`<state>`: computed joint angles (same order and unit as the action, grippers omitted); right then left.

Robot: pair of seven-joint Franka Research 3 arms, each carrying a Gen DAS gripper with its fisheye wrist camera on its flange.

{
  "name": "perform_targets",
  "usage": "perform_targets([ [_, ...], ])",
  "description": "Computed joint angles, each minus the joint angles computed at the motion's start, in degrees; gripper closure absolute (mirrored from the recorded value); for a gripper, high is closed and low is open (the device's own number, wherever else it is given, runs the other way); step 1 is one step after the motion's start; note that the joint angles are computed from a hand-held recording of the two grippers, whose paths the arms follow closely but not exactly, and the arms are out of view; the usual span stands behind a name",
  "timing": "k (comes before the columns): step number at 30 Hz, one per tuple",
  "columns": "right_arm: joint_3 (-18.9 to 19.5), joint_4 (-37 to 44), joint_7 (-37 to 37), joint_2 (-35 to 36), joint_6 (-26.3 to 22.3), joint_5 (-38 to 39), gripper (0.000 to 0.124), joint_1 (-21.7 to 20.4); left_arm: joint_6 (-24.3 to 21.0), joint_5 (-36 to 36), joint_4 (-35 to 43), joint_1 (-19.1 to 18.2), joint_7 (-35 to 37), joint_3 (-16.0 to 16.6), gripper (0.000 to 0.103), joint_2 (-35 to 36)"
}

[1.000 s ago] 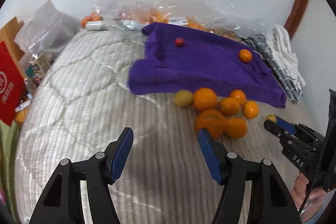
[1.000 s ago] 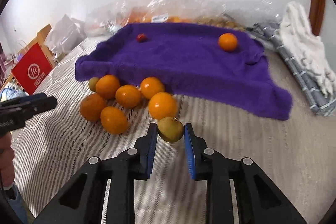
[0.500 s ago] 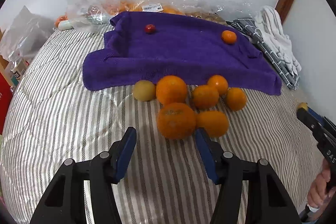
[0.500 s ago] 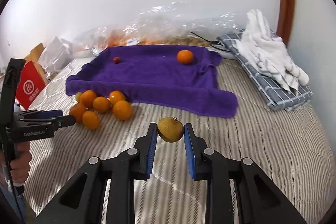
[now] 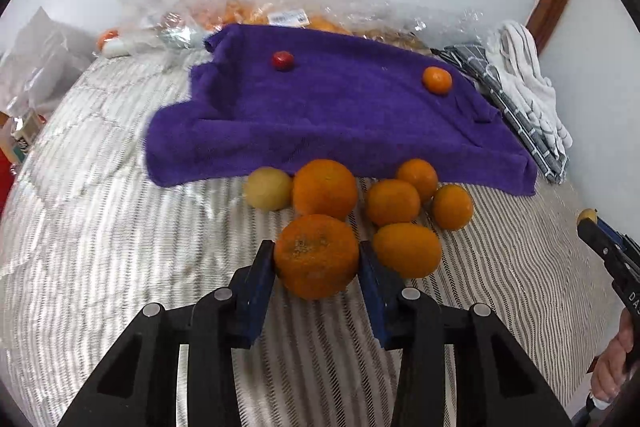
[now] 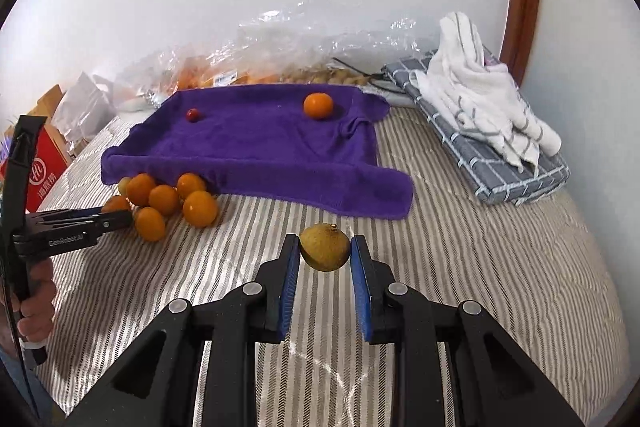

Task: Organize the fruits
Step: 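Grasp the yellow-green fruit with the right tool while the left tool grasps a large orange, then carry the yellow-green fruit with the right tool while the left tool carries the orange over the towel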

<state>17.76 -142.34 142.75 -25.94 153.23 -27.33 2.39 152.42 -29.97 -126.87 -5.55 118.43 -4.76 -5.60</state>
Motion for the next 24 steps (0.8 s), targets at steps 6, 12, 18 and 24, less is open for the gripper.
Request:
perform_targets([
  [6, 0.36, 0.83, 0.89, 0.30, 2.04, -0.93, 0.098, -0.84, -0.16, 1.66, -0.51, 0.86, -1.80, 1.06, 0.064, -2.62],
  [12, 0.97, 1.28, 2.41, 0.28, 3.54, -1.90, 0.098, -2.13, 0.16, 2.73, -0.30, 0.37, -2.52, 2.17, 0.064, -4.30],
  [18, 1.67, 1.97, 3.80, -0.62, 3.05, -3.03, 0.098, -3.74, -1.28, 0.58, 2.62, -0.59, -0.82, 3.25, 0.064, -4.40],
  [24, 0.59, 5.14, 3.07, 1.34, 2.02, -2.84, 0.098, -4.06, -1.22, -3.28, 7.63, -0.73, 1.60, 3.02, 0.064, -2.19],
])
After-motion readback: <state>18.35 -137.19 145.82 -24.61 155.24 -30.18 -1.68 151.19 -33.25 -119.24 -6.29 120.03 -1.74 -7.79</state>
